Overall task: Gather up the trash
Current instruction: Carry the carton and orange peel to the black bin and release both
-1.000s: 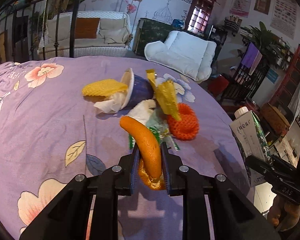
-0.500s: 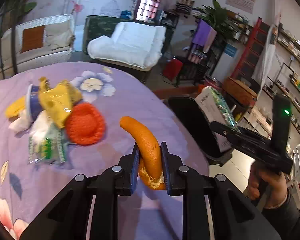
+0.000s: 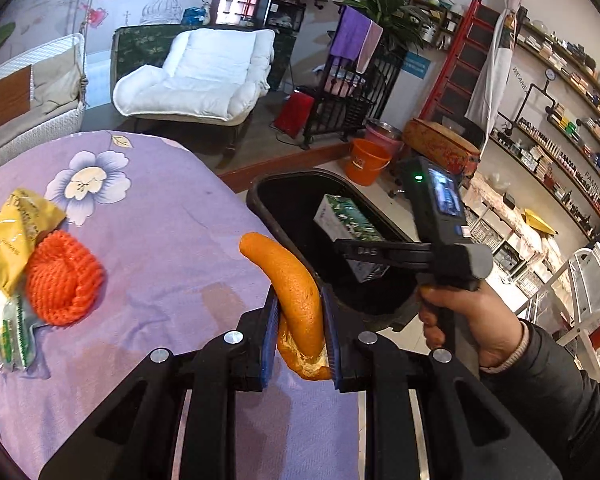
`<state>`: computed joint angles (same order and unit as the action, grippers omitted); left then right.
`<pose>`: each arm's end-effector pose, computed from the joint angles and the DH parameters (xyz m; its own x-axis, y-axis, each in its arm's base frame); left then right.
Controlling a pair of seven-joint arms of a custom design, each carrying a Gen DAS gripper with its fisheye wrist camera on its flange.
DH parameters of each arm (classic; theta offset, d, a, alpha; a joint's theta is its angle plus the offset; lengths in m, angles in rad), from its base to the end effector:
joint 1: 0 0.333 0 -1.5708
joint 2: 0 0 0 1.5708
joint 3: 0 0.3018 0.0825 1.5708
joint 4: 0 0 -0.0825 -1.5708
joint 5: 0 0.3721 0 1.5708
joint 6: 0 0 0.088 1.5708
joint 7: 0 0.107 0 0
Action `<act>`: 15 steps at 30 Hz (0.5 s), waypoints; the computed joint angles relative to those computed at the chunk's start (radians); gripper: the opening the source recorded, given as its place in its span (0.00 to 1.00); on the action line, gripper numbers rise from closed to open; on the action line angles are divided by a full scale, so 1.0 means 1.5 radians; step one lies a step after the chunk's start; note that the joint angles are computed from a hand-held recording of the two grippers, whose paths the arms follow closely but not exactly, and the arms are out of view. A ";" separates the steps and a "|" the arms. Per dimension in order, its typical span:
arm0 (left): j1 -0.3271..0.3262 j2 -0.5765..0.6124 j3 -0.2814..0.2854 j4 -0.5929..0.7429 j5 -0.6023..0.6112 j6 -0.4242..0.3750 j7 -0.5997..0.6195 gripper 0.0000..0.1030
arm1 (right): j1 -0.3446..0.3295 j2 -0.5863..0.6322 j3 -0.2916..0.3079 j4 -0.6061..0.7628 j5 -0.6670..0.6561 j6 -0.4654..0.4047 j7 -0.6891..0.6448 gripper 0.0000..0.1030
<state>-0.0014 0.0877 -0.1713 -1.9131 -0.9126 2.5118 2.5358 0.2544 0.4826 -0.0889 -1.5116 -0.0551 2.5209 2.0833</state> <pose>0.6013 -0.0956 0.4938 -0.5648 -0.7851 0.2544 -0.6602 0.2449 -0.7100 0.7041 0.1298 0.4372 -0.2402 -0.9564 -0.1659 -0.8269 0.2911 -0.4811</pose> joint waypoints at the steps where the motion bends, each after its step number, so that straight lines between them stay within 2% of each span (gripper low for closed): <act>1: -0.002 0.006 -0.001 0.006 0.006 -0.003 -0.005 0.21 | -0.003 0.009 0.002 0.011 0.006 -0.010 -0.002 0.49; 3: -0.003 0.012 -0.004 0.011 0.013 -0.011 -0.013 0.21 | -0.015 0.039 0.010 0.055 0.027 -0.048 -0.010 0.49; 4: -0.004 0.014 -0.005 0.014 0.019 -0.012 -0.017 0.21 | -0.022 0.042 0.015 0.057 0.041 -0.044 -0.015 0.53; 5: -0.006 0.017 -0.008 0.015 0.024 -0.009 -0.021 0.21 | -0.025 0.044 0.015 0.059 0.049 -0.042 -0.015 0.62; 6: -0.006 0.020 -0.010 0.018 0.030 -0.008 -0.024 0.21 | -0.020 0.046 0.009 0.060 0.044 -0.038 -0.008 0.66; 9: -0.007 0.028 -0.015 0.027 0.042 -0.014 -0.032 0.21 | -0.011 0.024 -0.002 0.022 0.031 -0.001 0.009 0.67; 11: -0.008 0.037 -0.020 0.036 0.050 -0.017 -0.039 0.21 | -0.006 -0.010 -0.006 -0.032 0.028 0.046 0.021 0.67; 15: -0.008 0.057 -0.030 0.060 0.062 -0.031 -0.055 0.21 | 0.037 -0.070 -0.050 -0.120 -0.058 0.111 0.105 0.67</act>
